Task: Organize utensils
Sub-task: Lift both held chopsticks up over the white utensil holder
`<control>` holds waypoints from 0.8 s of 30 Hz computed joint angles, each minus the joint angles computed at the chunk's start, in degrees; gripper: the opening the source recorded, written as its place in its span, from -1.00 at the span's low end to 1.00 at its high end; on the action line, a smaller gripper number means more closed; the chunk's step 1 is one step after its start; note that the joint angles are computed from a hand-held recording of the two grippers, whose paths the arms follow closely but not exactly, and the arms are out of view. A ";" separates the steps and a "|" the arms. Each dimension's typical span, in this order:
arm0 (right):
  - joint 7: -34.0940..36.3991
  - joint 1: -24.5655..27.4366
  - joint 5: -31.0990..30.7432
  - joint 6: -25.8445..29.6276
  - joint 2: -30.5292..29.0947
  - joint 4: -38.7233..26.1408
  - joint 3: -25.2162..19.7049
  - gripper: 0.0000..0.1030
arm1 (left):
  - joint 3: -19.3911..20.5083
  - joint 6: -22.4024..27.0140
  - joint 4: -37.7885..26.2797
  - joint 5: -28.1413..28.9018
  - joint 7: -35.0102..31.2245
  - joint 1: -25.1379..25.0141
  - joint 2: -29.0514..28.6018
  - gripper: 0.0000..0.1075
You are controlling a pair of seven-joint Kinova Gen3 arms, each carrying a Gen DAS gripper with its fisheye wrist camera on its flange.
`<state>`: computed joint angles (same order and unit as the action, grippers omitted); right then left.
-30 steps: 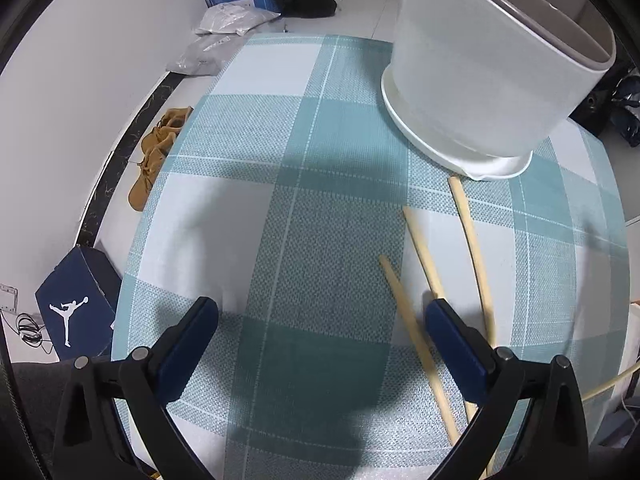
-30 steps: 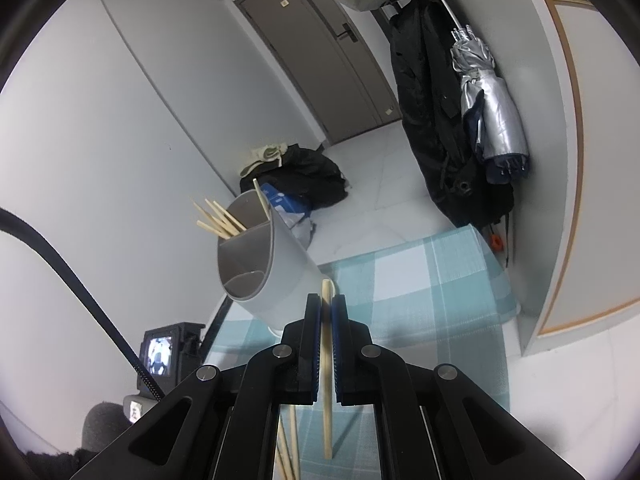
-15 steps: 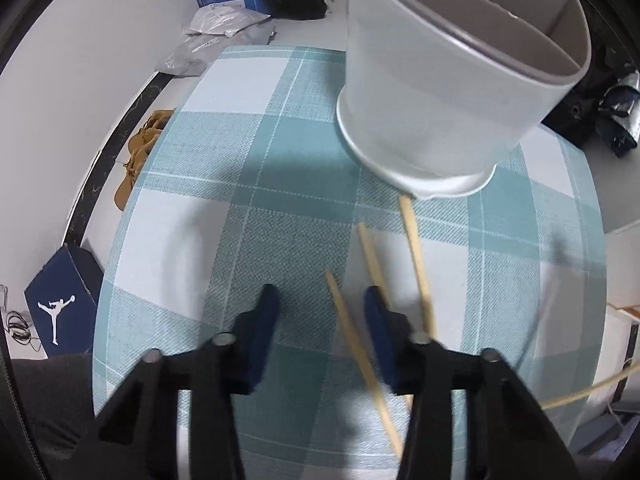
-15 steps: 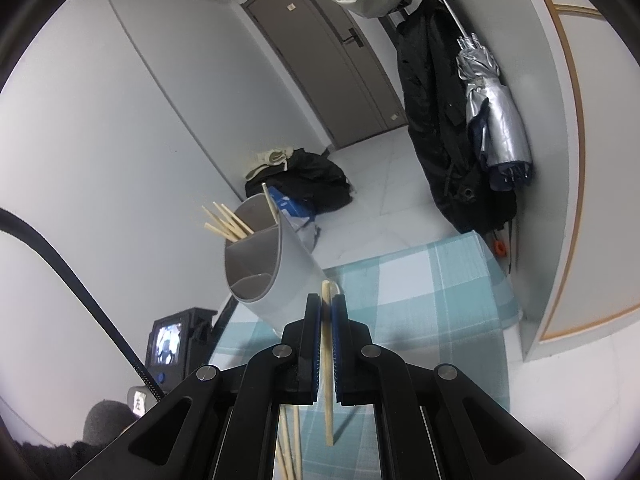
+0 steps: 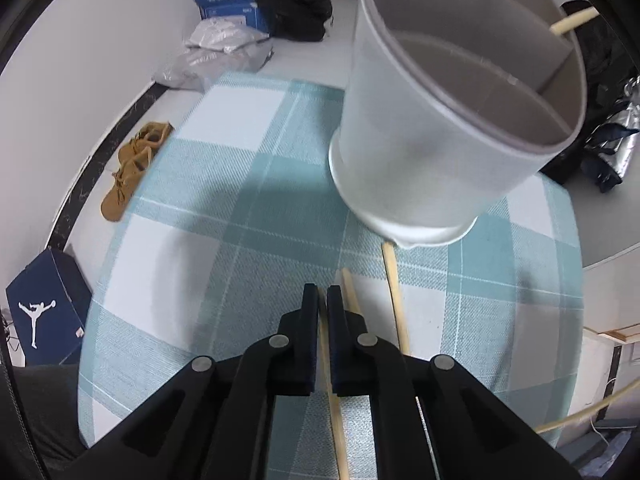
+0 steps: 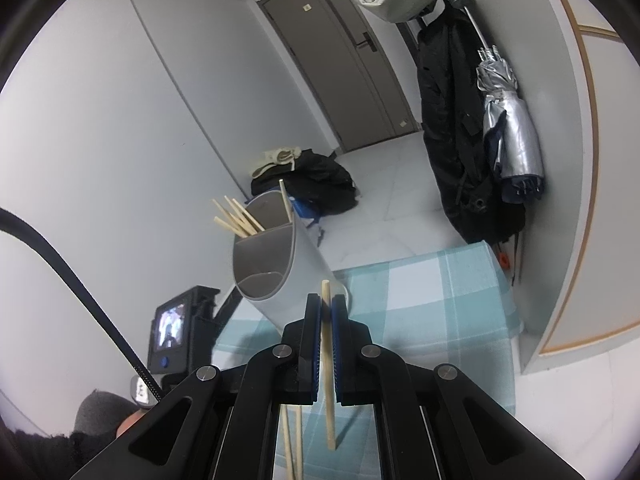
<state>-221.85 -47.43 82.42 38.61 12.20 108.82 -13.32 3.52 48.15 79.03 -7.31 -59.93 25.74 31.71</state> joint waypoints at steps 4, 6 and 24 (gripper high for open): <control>1.30 -0.38 -0.45 0.75 0.48 -0.73 0.00 -0.92 | 0.36 -5.57 3.79 0.27 -1.13 -0.77 -3.12 -0.97; 4.04 -0.78 -2.62 2.05 0.80 -1.82 -0.11 -0.92 | 0.65 -8.40 5.82 0.41 -1.61 -1.03 -4.90 -0.97; 6.90 -5.34 -6.34 9.18 2.93 -4.94 0.55 -0.92 | 7.54 -19.52 16.09 13.95 -21.23 -9.53 -15.60 -0.99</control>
<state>-214.95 -52.77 76.08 47.79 15.13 103.89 -12.77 11.07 28.62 95.12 6.64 -81.16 16.20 16.10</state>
